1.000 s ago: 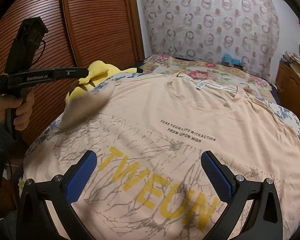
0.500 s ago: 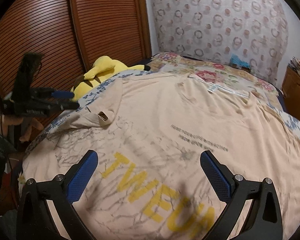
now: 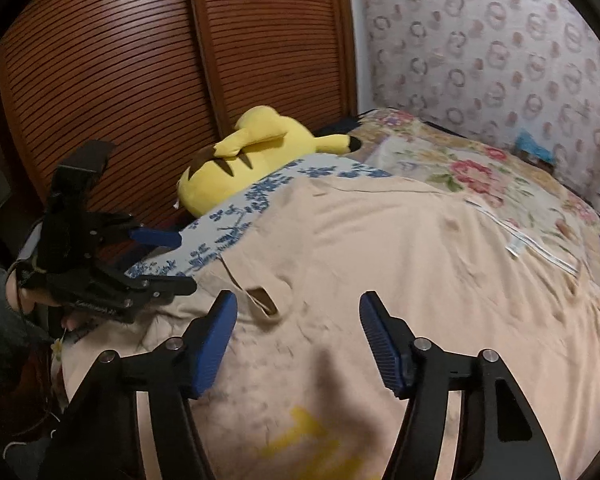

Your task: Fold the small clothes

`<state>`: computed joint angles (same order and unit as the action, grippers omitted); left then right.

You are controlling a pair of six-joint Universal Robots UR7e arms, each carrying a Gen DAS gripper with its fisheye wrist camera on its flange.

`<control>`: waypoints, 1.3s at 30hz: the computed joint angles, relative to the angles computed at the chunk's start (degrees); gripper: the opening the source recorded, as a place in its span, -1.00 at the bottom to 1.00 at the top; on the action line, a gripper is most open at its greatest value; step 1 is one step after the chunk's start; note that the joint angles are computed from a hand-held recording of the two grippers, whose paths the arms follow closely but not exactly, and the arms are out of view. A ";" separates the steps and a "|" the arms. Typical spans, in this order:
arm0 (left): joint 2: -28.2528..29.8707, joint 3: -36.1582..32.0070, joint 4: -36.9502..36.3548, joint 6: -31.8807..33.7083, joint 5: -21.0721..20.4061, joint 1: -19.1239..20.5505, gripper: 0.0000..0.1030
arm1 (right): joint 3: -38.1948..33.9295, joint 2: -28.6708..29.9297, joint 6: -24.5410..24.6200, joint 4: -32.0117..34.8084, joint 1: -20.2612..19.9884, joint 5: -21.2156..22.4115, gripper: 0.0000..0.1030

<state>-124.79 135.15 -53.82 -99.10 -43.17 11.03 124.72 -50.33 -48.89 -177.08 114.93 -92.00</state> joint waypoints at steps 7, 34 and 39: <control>-3.08 -1.92 15.16 -16.34 -5.42 -12.09 0.45 | -5.20 6.09 -0.53 2.57 2.27 -1.68 0.24; -4.08 -1.17 16.54 -19.31 -7.59 -16.45 0.46 | -10.56 11.80 3.13 2.04 3.13 -0.81 -0.87; -3.03 -0.60 12.49 -16.11 -5.21 -14.41 0.46 | -10.54 11.95 7.52 -3.11 2.31 -5.69 -0.87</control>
